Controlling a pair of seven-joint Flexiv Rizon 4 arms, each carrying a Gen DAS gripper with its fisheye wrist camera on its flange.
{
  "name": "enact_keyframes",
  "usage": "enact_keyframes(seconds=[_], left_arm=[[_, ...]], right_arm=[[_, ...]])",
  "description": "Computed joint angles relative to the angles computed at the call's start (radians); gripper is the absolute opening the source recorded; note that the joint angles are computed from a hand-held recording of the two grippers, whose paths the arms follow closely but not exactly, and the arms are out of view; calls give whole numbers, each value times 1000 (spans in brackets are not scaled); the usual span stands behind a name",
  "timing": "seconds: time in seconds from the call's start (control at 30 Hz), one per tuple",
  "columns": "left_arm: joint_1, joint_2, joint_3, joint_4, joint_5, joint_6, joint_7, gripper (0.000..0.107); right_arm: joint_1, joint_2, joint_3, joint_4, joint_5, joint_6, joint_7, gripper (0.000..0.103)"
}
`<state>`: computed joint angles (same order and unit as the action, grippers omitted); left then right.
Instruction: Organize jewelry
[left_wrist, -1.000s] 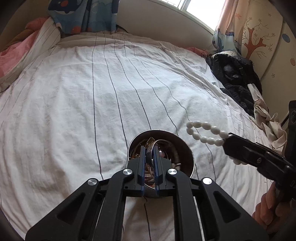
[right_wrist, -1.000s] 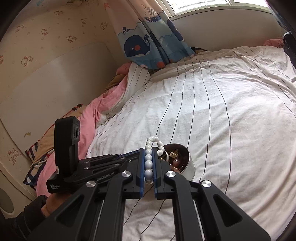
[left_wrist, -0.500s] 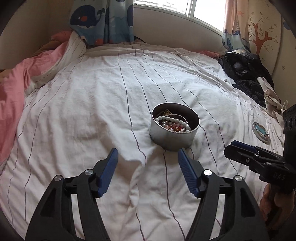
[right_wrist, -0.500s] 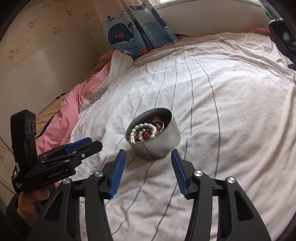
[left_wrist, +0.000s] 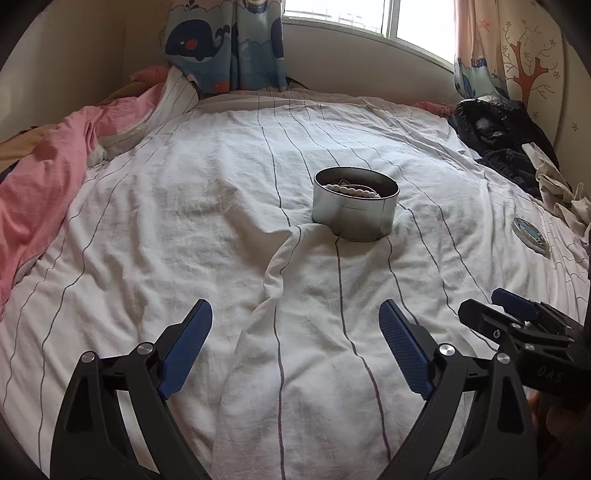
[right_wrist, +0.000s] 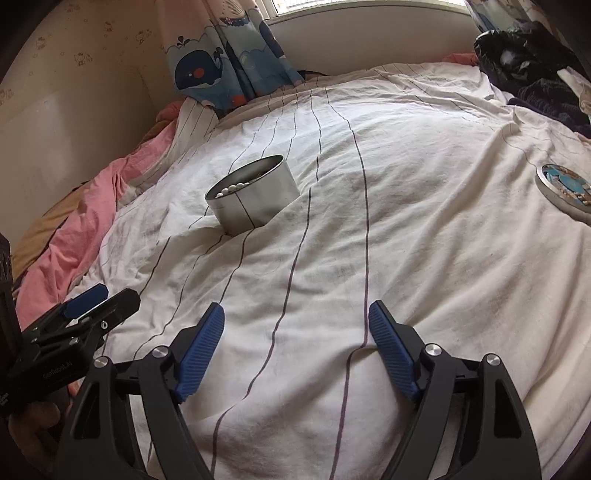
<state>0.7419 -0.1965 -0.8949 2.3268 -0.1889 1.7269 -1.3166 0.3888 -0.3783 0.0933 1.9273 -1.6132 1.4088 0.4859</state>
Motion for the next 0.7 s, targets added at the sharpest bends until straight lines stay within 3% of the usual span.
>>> enact_keyframes(seconds=[0.07,0.13,0.2,0.27,0.37,0.5,0.7], left_arm=[[-67,-5,69,-7,10,9,-3,95],[-189,-8,202,-27,22,3,-1,96],[-270,-6,286,-35,12,-2,9,96],[-291,-3,302,-31,-9,9,24,96],[-266,-2,268,-30,-32,-1,34,96],[-457,-11,472,-67,-35,-20,33,96],[-636,-27,660,-106,-57,-58,44,96]], right_arm=[[13,-1,3,1,22,-25,-37,85],[17,-3,0,3,37,-28,-48,86],[20,-6,-5,4,50,-24,-52,87],[27,-3,-7,9,63,-33,-58,88],[41,2,-6,22,117,-49,-97,92],[67,2,-12,27,177,-69,-159,95],[76,1,-33,29,173,-46,-148,95]])
